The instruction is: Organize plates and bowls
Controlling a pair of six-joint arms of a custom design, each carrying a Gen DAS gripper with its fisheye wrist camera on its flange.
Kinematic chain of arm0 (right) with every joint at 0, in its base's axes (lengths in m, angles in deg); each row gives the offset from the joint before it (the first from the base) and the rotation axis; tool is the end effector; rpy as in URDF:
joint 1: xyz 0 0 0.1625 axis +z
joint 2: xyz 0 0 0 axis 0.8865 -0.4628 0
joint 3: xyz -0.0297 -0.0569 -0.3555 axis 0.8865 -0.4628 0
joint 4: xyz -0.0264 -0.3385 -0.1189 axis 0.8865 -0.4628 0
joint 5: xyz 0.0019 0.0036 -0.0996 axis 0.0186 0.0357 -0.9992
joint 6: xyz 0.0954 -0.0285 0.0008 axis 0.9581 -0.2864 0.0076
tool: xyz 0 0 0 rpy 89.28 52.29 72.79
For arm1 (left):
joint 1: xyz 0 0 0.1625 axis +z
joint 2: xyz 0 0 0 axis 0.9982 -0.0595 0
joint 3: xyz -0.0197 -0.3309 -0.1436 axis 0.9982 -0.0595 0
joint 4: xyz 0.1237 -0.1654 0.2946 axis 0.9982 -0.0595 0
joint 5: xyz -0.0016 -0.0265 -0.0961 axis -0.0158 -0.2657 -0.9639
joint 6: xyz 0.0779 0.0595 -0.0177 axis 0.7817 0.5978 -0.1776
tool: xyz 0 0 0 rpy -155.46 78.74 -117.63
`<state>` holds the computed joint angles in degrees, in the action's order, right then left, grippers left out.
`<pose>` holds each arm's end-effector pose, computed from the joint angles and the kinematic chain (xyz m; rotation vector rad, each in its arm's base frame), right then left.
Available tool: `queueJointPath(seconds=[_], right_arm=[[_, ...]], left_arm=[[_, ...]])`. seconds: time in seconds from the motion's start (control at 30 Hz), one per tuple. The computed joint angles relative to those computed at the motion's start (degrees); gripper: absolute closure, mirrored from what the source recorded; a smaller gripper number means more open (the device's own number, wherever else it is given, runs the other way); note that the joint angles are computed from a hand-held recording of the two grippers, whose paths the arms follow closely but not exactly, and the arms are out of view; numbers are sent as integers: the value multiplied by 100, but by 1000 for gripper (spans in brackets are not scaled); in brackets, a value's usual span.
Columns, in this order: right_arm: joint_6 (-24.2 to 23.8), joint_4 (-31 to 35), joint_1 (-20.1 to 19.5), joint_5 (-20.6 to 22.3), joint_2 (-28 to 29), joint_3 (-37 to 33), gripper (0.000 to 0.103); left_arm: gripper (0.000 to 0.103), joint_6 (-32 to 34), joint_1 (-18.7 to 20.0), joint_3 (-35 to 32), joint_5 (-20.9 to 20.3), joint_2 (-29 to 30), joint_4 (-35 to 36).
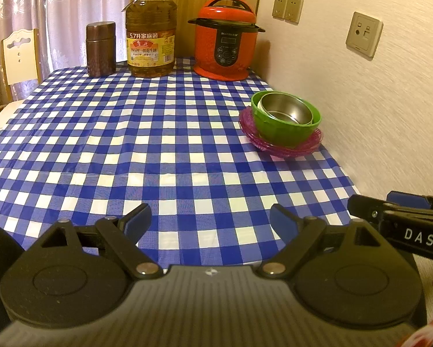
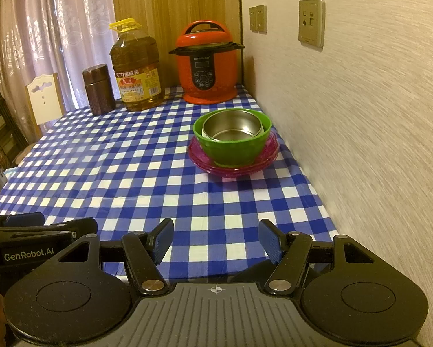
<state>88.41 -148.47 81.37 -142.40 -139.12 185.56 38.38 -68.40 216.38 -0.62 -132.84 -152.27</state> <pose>0.3642 -0.2117 0.1378 0.2699 -2.2076 1.0848 -0.2041 -0.2847 0.3026 0.6366 2.4049 -0.8645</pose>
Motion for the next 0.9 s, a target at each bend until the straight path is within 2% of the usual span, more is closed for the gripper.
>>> queueJointPath(seconds=[0.9], right_arm=[[-15,14,-23,12,-34,8,38]], left_arm=[[15,37,10,1,-12,21,-45]])
